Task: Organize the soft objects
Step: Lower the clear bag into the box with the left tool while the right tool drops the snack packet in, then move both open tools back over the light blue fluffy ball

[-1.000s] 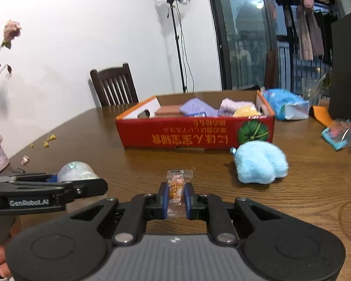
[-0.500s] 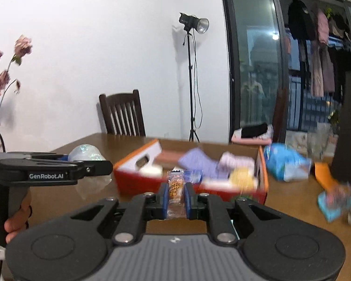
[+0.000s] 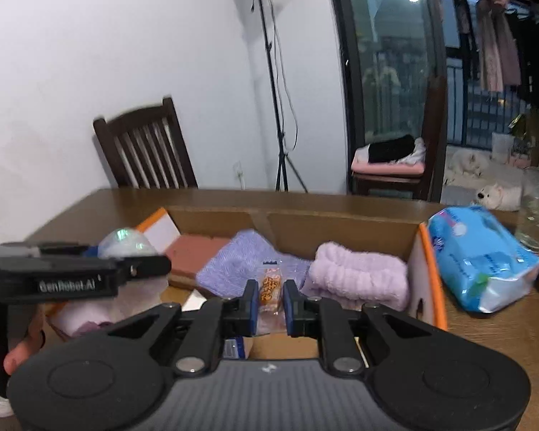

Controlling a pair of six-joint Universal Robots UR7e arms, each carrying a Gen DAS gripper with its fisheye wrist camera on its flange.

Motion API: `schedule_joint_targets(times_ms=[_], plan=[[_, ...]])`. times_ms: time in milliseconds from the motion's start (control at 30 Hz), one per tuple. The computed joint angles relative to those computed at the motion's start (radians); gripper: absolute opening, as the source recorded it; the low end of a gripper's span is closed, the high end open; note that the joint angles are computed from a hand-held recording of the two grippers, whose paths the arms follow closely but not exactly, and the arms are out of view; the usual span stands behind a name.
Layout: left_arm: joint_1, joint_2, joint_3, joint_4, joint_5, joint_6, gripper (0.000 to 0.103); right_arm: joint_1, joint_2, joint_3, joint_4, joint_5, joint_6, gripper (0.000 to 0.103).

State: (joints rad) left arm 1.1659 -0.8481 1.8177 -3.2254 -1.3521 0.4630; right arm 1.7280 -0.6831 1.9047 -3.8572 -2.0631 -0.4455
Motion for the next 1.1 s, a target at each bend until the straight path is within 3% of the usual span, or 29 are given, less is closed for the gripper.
schedule_joint_targets(times_ms=[33, 67, 100, 333, 567, 733, 833, 1100], plan=[[0.001, -0.001, -0.006, 0.034, 0.006, 0.015, 0.082, -0.008, 0.006, -0.005, 0.004, 0.014, 0.007, 0.020], [0.004, -0.003, -0.005, 0.045, -0.006, 0.047, 0.082, -0.016, 0.003, -0.007, 0.029, 0.022, 0.022, 0.034], [0.005, -0.008, 0.002, 0.030, -0.008, 0.060, 0.084, -0.020, 0.003, -0.007, 0.031, 0.023, 0.033, 0.041], [0.002, -0.010, 0.000, 0.007, 0.014, 0.028, 0.086, -0.035, -0.014, 0.021, -0.034, 0.040, 0.069, 0.043], [-0.016, -0.023, 0.023, -0.035, 0.013, 0.049, 0.087, -0.012, 0.001, 0.011, -0.042, 0.019, 0.030, 0.043], [-0.034, -0.097, 0.107, -0.099, -0.038, 0.065, 0.092, 0.053, 0.018, 0.042, -0.169, -0.038, -0.047, 0.044], [-0.047, -0.166, 0.184, -0.111, -0.041, 0.094, 0.092, 0.098, 0.019, 0.093, -0.234, -0.061, -0.077, 0.051], [-0.074, -0.373, 0.423, -0.200, -0.037, 0.117, 0.096, 0.246, 0.042, 0.206, -0.412, -0.194, -0.142, 0.057]])
